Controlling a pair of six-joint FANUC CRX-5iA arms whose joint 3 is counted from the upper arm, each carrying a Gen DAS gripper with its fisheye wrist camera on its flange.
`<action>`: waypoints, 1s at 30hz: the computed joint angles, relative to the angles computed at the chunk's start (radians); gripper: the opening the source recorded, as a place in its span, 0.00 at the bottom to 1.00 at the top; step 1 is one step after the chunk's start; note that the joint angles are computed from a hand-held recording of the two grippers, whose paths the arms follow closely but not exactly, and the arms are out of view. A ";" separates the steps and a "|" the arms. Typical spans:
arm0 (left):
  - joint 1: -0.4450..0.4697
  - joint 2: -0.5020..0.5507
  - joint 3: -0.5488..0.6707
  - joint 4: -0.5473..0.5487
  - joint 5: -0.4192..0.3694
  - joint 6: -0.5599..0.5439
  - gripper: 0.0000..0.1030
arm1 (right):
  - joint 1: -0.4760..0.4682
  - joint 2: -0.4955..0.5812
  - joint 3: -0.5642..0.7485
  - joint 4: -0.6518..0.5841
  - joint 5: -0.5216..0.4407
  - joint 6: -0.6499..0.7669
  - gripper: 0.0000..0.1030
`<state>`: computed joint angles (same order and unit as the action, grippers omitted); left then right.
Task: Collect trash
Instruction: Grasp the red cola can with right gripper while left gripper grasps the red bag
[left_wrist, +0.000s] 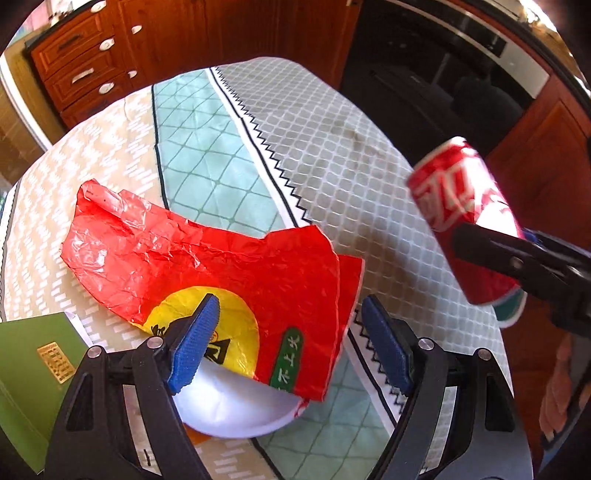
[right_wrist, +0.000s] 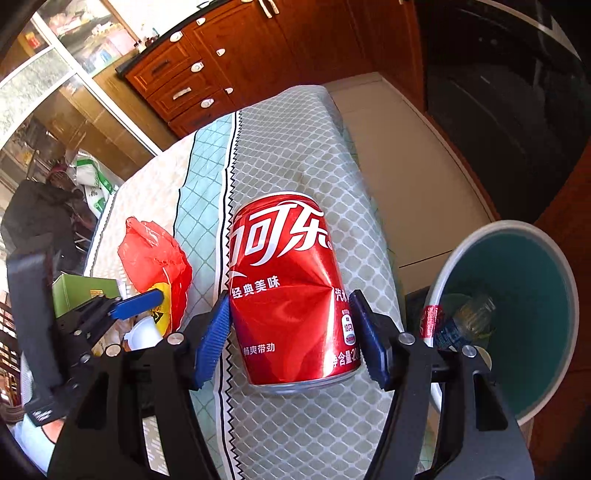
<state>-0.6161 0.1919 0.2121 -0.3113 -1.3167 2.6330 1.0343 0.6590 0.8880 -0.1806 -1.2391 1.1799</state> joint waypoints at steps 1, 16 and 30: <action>0.000 0.000 -0.003 -0.005 0.003 0.012 0.77 | -0.002 -0.007 -0.012 -0.003 0.005 -0.001 0.59; -0.053 -0.067 0.000 -0.069 0.018 0.002 0.01 | -0.010 -0.089 -0.147 -0.037 0.071 -0.004 0.59; -0.146 -0.106 0.107 -0.133 0.053 -0.048 0.01 | -0.009 -0.269 -0.347 0.019 0.200 -0.064 0.59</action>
